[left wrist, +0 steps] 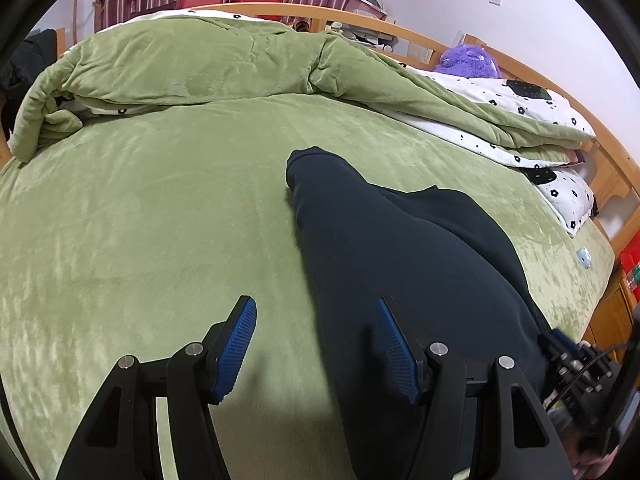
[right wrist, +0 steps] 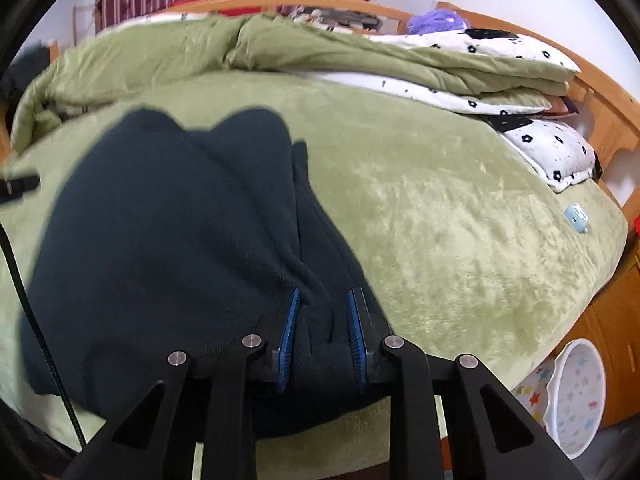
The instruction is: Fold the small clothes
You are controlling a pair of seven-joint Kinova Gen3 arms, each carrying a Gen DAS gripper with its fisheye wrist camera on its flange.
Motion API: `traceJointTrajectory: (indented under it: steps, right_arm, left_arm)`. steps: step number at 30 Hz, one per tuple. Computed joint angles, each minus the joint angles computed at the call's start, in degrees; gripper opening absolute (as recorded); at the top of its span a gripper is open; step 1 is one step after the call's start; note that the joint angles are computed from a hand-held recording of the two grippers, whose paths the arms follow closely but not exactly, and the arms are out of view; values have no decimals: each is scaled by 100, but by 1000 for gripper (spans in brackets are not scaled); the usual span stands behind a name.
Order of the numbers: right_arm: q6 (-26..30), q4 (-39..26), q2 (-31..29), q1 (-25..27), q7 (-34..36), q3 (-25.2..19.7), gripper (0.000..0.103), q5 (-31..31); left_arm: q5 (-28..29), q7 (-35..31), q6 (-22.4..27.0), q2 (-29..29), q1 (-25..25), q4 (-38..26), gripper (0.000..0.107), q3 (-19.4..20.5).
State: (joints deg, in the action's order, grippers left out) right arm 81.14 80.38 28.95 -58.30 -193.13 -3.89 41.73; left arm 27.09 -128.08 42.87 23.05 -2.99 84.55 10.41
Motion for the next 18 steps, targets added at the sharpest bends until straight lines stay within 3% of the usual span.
traceJointTrajectory:
  steps: [2,6,9,14,16,18]
  right_arm:
    - [40,109,-155,-116,-196,14,27,129]
    - [523,-134,-282,-311,-102,-69,48,339]
    - [617,-206,-513,-423,-224,-188,54,410]
    - [977,-555,-628,-641,-148,-363,56,524]
    - [1232,-771,-602,-787,-140,-380,61,567]
    - [1442,-925,-583,-939,-182,-380,80,640]
  left_arm:
    - [85,-97,-52,-184,-87,177,60,12]
    - [397,-360,-91,-635,-282,558,60,-18]
    - [616,-566,-117,-1089,-360,888,60,-145]
    - [925,-885,95,-1762,-381,1268,71,-492]
    - [939,-961,80,-2038,-314,1439,77,-657]
    - [1022,-1078,122,-2312,-278,1603,81,-838]
